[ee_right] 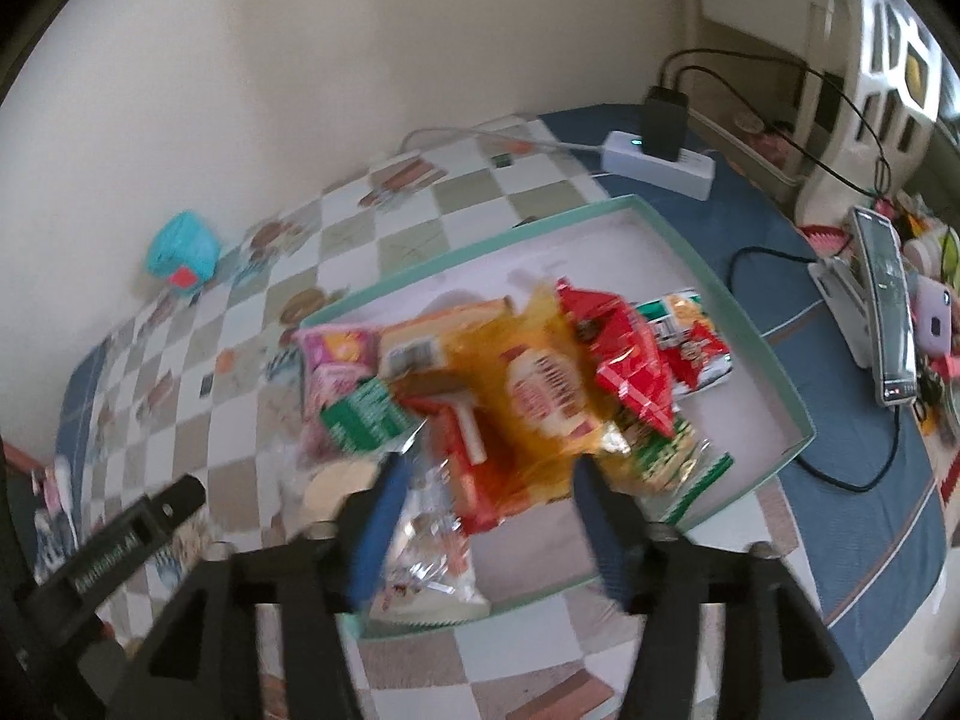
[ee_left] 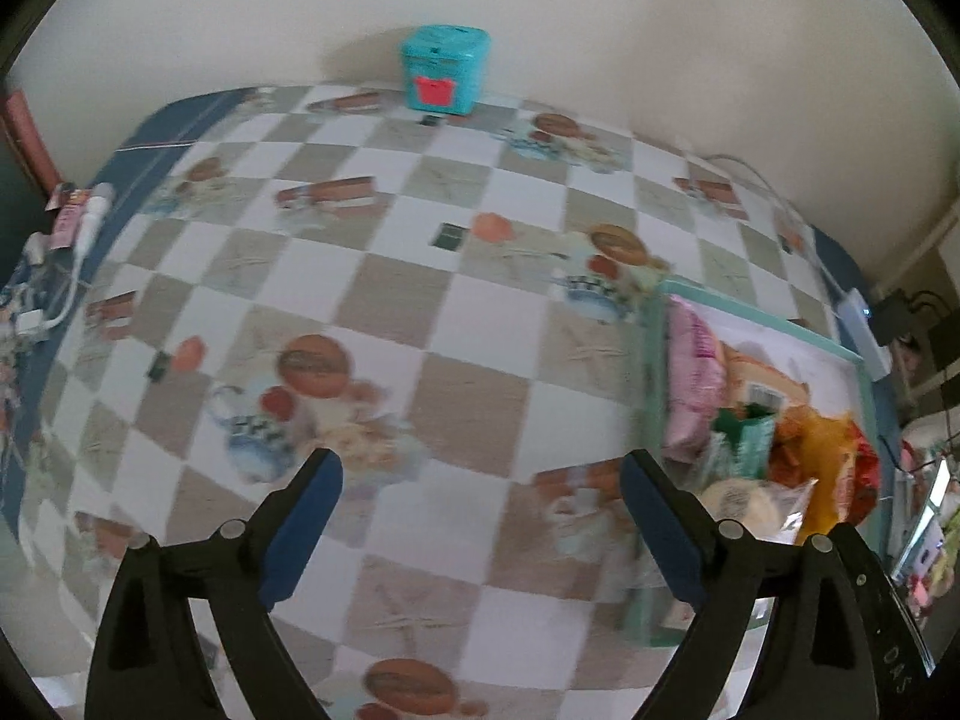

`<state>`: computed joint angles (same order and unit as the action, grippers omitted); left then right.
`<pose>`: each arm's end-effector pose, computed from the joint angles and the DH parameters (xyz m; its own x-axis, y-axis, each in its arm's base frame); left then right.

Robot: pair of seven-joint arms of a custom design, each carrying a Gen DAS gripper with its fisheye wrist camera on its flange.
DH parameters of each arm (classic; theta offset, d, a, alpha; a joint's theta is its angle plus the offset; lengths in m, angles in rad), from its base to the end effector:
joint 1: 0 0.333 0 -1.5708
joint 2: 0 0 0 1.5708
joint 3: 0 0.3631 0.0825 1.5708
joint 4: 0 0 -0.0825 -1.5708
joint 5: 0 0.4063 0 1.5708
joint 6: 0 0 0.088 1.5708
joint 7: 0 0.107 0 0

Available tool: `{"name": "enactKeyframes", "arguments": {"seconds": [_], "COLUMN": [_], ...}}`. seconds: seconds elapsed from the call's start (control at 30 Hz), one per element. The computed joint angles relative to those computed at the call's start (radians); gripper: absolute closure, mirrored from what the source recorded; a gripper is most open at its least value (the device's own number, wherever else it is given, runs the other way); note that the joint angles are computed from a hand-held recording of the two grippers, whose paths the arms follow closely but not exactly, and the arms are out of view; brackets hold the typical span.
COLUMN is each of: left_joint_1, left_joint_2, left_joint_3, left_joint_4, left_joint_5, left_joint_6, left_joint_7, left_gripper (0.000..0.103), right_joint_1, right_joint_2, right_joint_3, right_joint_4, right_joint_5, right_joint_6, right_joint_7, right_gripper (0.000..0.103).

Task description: Organize snacks

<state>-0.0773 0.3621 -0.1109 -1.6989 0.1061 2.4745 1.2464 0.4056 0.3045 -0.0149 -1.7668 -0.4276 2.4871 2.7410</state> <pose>0.7154 -0.1261 0.4636 0.0658 -0.9949 0.0767 -0.9124 -0.0911 -0.3991 0.6527 0.2721 0.4694 -0.4265 -0.8885 -0.1694 -0.7567 0.4531 -0.4713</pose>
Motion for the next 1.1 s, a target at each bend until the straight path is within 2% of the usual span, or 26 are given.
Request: {"name": "enactKeyframes", "arguments": {"seconds": [0.13,0.27,0.43,0.63,1.1], "left_joint_1": [0.001,-0.003,0.007,-0.005,0.029], "left_joint_2": [-0.038,-0.097,-0.155,-0.212,-0.273], "left_joint_3": [0.01,0.02,0.018,0.043,0.014], "left_joint_4": [-0.05,-0.132,-0.214,-0.284,-0.363], "left_joint_5": [0.027,0.074,0.099,0.253,0.29], "left_joint_6": [0.016,0.067,0.114,0.115,0.121], "left_joint_7": [-0.003,-0.019,-0.026,-0.148,-0.137], "left_gripper": [0.009,0.009,0.009,0.009,0.009], "right_joint_1": [0.019,0.033,0.044,0.05,0.057], "right_joint_2": [-0.005,-0.017,-0.04,-0.067,-0.097], "right_joint_3": [0.002,0.004,0.009,0.021,0.046], "right_joint_4": [-0.011,-0.03,-0.066,-0.109,-0.144], "right_joint_5": [-0.029,-0.054,-0.09,-0.123,-0.183], "right_joint_6": [0.008,0.007,0.018,0.024,-0.002], "right_joint_7": [0.008,0.028,0.065,0.101,0.146], "right_gripper": [0.026,0.02,0.0,0.0,0.0]}}
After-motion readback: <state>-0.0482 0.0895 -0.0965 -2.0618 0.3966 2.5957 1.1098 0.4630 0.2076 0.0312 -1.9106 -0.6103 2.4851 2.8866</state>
